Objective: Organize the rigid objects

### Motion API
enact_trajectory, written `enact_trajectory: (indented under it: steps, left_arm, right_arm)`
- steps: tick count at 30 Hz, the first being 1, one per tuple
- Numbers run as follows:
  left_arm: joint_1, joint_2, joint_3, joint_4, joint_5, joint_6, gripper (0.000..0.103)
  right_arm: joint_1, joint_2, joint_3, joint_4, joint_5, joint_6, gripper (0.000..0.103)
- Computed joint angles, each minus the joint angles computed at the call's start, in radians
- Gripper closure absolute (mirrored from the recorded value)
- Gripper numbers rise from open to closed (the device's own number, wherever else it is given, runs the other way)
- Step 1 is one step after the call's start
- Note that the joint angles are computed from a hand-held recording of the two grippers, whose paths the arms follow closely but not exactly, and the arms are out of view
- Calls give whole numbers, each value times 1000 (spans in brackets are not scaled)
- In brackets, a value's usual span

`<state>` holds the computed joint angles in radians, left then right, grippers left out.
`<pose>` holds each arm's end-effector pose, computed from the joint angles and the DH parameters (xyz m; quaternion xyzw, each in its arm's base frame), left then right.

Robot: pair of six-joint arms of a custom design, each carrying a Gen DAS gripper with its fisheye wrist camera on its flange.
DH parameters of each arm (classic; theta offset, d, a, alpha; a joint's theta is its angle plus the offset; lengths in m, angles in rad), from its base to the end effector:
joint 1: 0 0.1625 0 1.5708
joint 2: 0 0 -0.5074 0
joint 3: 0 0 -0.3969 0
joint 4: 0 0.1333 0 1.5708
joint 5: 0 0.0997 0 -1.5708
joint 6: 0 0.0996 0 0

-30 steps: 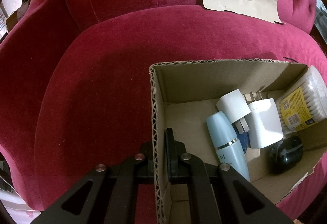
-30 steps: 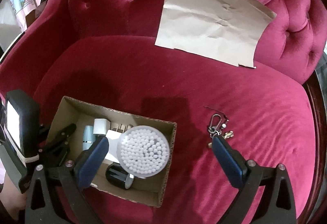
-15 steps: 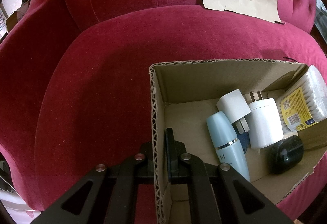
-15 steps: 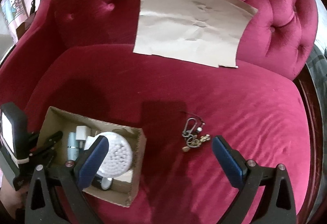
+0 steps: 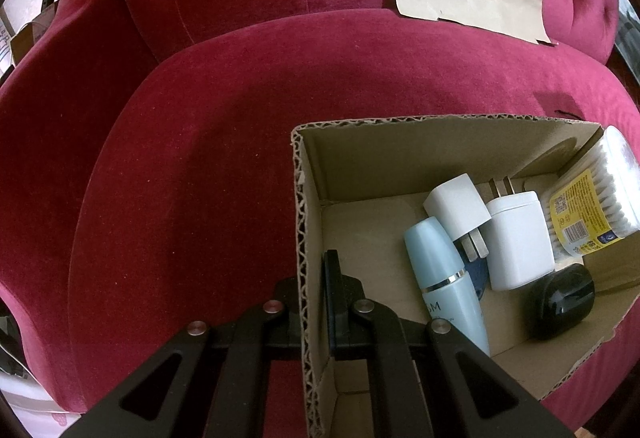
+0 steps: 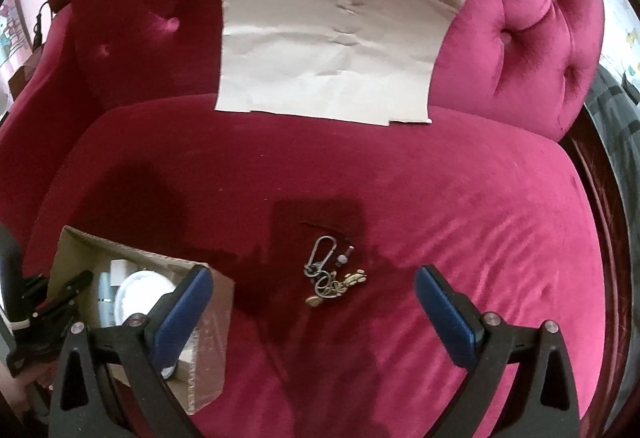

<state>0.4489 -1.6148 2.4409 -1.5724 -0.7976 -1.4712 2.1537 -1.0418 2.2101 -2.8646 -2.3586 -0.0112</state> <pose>-0.1480 -0.2965 0.2560 0.0013 0.8619 -0.2320 0.4508 0.3382 -0.3990 0.1781 0.2467 -0.8883 0.1636 0.3512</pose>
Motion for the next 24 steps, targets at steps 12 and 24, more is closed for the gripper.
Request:
enact_trajectory:
  steps: [12,24]
  left_arm:
    - [2,3,1,-4,1,1,97]
    - [2,3,2,-7,1,4,97]
  right_arm:
    - [-79,7,54,-133,19,-77,0]
    - [-142,51,68,-179,11,-121,0]
